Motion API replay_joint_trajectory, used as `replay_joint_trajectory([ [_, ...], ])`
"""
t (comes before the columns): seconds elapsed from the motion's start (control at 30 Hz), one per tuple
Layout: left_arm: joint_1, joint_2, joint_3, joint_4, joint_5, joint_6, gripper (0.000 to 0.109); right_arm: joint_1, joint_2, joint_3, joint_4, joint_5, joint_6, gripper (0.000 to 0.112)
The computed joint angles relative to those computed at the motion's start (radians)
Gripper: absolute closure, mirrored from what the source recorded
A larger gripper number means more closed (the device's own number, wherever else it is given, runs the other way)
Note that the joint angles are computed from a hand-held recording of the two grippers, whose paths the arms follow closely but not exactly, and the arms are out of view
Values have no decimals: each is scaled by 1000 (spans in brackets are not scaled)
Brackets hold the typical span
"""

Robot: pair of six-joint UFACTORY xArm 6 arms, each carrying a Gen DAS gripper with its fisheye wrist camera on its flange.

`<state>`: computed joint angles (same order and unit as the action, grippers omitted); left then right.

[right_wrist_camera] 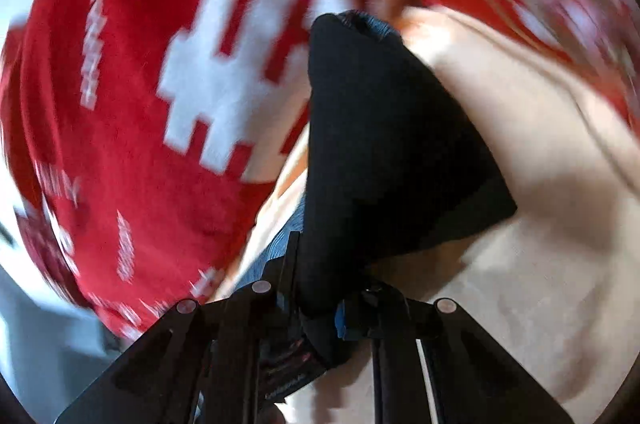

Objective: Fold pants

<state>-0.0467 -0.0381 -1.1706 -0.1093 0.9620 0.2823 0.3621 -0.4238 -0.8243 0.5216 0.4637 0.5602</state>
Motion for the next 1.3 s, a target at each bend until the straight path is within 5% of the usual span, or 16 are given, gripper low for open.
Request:
replay_joint_trajectory([
  [0.1,20,-3,3,-43,-2,42,6,32,69,-134,-168,101,22,98],
  [0.23,99,-12,-54,-120,106,110,6,103,150,-294,-348,204,51,98],
  [0.6,442,63,-260,-72,156,231,6,375,486,-741,-726,535,60,97],
  [0.9,582,122,-312,-24,161,276,6,617,916,-1193,-946,968,-122,72],
  [1.07,598,178,-393,-130,276,317,6,573,768,-1069,-774,877,-40,64],
  [1.3,586,229,-522,-332,564,309,6,359,332,-373,-77,238,227,62],
])
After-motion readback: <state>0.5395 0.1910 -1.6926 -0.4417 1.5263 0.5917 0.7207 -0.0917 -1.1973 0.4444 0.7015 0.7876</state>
